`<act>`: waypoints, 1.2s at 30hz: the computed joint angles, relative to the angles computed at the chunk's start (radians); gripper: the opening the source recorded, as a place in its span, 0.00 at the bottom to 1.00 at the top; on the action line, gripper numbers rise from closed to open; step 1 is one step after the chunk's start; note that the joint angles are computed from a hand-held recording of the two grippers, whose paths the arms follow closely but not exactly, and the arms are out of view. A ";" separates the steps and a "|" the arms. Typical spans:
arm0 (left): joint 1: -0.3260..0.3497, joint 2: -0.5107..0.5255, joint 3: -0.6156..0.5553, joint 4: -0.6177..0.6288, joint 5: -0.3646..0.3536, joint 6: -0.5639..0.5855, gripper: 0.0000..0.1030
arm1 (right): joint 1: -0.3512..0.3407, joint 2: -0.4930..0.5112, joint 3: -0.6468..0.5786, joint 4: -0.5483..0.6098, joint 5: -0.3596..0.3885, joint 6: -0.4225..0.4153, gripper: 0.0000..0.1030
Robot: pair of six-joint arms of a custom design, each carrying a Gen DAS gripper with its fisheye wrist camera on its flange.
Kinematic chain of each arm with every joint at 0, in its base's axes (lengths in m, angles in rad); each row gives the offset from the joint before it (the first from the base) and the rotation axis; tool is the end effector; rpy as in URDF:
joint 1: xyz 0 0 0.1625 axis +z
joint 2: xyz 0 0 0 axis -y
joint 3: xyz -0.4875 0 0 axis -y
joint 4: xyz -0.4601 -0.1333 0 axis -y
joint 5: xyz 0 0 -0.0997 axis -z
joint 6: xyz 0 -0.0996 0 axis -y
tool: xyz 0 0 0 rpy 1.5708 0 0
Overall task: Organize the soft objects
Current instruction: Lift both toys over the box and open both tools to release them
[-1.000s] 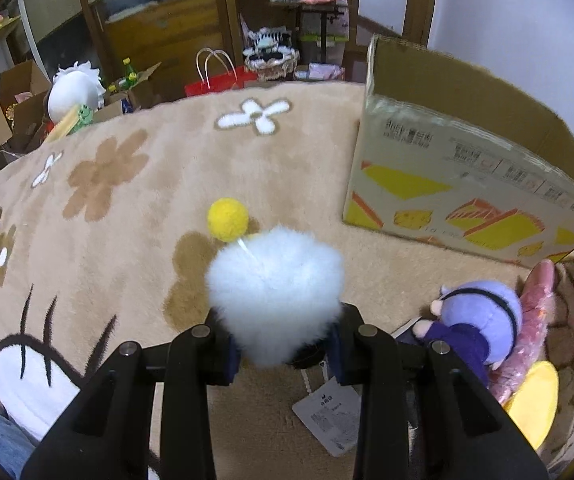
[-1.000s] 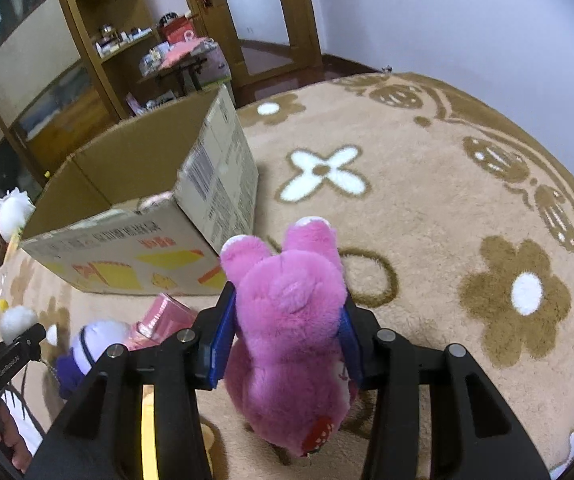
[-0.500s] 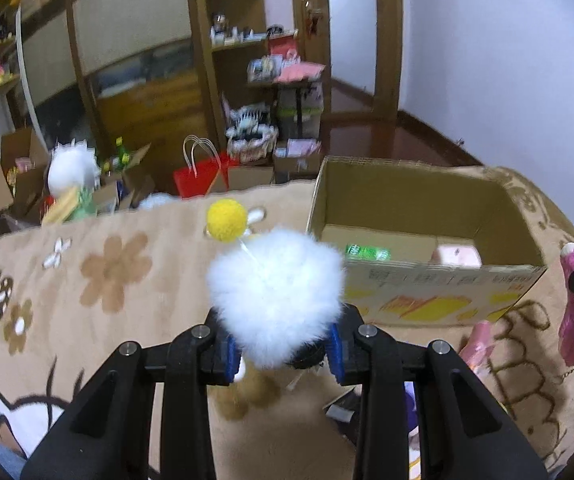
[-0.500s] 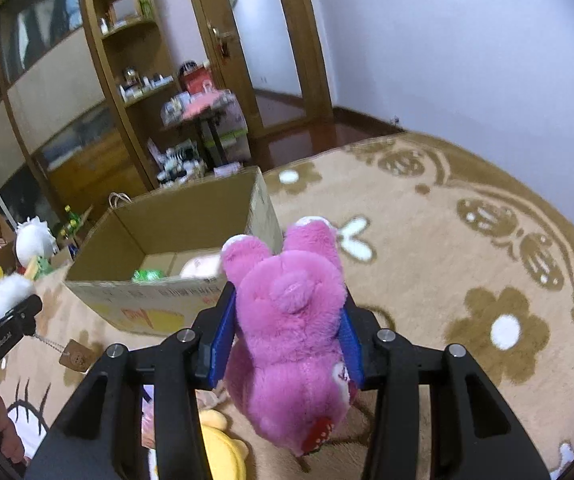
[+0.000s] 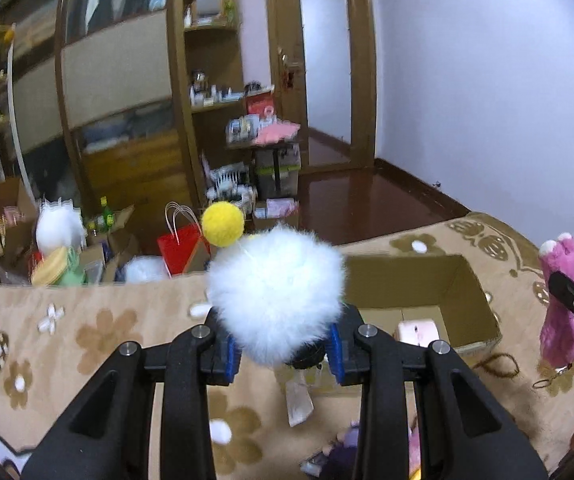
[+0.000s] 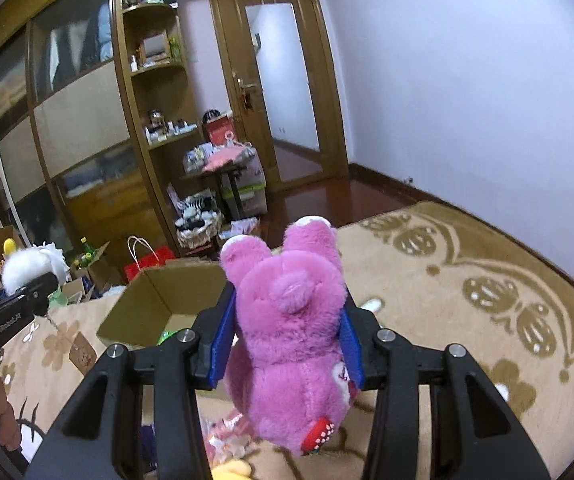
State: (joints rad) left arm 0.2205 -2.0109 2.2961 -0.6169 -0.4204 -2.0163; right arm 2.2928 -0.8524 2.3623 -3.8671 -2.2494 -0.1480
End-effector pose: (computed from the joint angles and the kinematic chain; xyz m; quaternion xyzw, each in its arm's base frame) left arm -0.1733 -0.2686 0.3666 0.0752 0.7489 -0.4948 0.4344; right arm 0.3665 -0.3091 0.0861 0.2514 -0.8436 0.4336 0.1926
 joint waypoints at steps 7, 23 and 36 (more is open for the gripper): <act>0.088 0.044 -0.018 -0.142 0.120 0.146 0.31 | -0.003 0.017 -0.052 -0.007 0.001 -0.030 0.47; 0.231 -0.001 0.153 -0.961 0.145 0.874 0.33 | -0.086 0.068 -0.119 0.054 0.190 -0.069 0.48; 0.308 0.029 0.202 -1.169 0.101 1.025 0.73 | -0.132 0.101 -0.122 0.132 0.230 -0.042 0.52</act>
